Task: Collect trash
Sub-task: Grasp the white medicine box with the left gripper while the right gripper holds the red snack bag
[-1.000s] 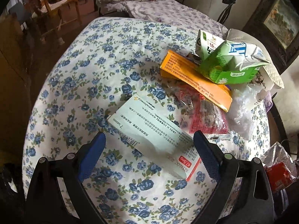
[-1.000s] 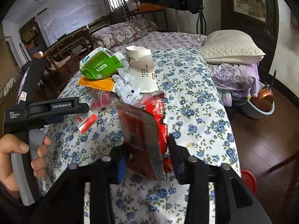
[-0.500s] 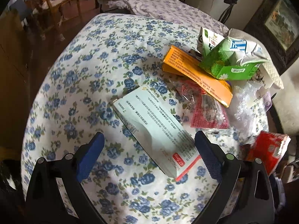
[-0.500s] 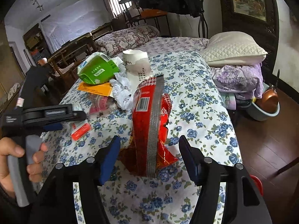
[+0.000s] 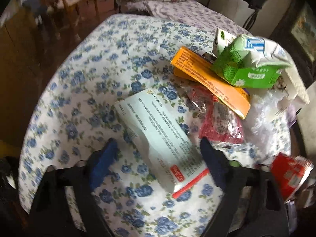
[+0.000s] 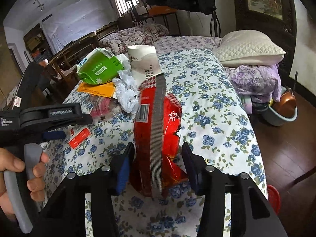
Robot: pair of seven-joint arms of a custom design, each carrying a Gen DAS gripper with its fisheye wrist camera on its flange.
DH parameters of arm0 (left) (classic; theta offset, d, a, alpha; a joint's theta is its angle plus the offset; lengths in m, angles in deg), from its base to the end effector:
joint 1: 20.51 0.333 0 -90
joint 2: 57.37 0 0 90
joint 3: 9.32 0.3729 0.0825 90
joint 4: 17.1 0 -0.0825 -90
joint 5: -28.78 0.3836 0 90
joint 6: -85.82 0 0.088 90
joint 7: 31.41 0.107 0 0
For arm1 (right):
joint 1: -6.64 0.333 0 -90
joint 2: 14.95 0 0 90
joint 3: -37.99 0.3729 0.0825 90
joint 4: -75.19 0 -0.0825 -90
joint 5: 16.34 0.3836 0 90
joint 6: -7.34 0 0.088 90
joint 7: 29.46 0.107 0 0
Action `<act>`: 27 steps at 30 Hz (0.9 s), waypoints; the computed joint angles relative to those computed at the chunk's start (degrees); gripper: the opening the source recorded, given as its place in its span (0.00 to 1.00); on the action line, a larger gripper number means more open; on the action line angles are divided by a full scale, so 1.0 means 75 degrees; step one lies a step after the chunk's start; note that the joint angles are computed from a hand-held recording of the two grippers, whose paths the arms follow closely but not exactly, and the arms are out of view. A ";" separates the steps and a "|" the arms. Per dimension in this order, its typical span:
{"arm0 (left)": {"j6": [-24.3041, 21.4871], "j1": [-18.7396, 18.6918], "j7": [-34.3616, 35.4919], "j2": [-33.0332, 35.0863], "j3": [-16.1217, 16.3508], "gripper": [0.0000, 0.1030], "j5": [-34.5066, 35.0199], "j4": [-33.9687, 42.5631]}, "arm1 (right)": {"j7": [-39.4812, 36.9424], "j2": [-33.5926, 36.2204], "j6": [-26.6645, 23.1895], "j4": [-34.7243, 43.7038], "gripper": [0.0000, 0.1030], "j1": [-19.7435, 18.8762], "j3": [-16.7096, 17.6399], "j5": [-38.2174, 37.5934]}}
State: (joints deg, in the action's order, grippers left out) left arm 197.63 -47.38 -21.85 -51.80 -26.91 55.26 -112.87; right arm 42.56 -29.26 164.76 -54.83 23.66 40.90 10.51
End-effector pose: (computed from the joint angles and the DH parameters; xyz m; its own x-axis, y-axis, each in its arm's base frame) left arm 0.4675 -0.4041 0.6210 0.4604 -0.8839 0.0823 -0.7834 -0.4481 -0.4308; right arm 0.4794 0.1572 0.5975 0.3614 -0.9113 -0.1971 -0.7247 -0.1415 -0.6744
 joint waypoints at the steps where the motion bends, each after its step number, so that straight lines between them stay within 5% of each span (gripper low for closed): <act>1: -0.0065 -0.0034 0.0207 0.0037 -0.0026 0.59 0.0132 0.0047 | -0.0023 -0.0007 0.0017 -0.0008 0.43 0.0002 -0.0009 0.0004; 5: 0.0113 -0.0070 0.0797 -0.0096 -0.0072 0.34 0.0133 -0.0110 | -0.0015 -0.0095 0.0076 -0.0045 0.40 -0.0009 -0.0021 0.0023; 11: 0.0971 0.0047 0.0941 -0.0925 -0.0152 0.24 -0.0155 -0.1014 | -0.0239 -0.0224 0.0066 -0.0073 0.36 0.0071 -0.0150 0.0269; 19: 0.1302 0.0115 0.0920 -0.1129 -0.0348 0.21 0.0141 -0.1057 | -0.0325 -0.0271 -0.0108 -0.0081 0.31 0.0067 -0.0168 0.0301; 27: 0.0864 -0.0118 0.0848 -0.1031 -0.0504 0.21 0.1029 -0.0721 | -0.0917 -0.0540 -0.0140 -0.0144 0.31 0.0201 -0.0348 0.0874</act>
State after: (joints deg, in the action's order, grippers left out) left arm 204.11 -48.27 -15.49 -59.53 -30.69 62.98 -118.28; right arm 35.69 -33.31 163.71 -55.91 25.17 38.28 17.07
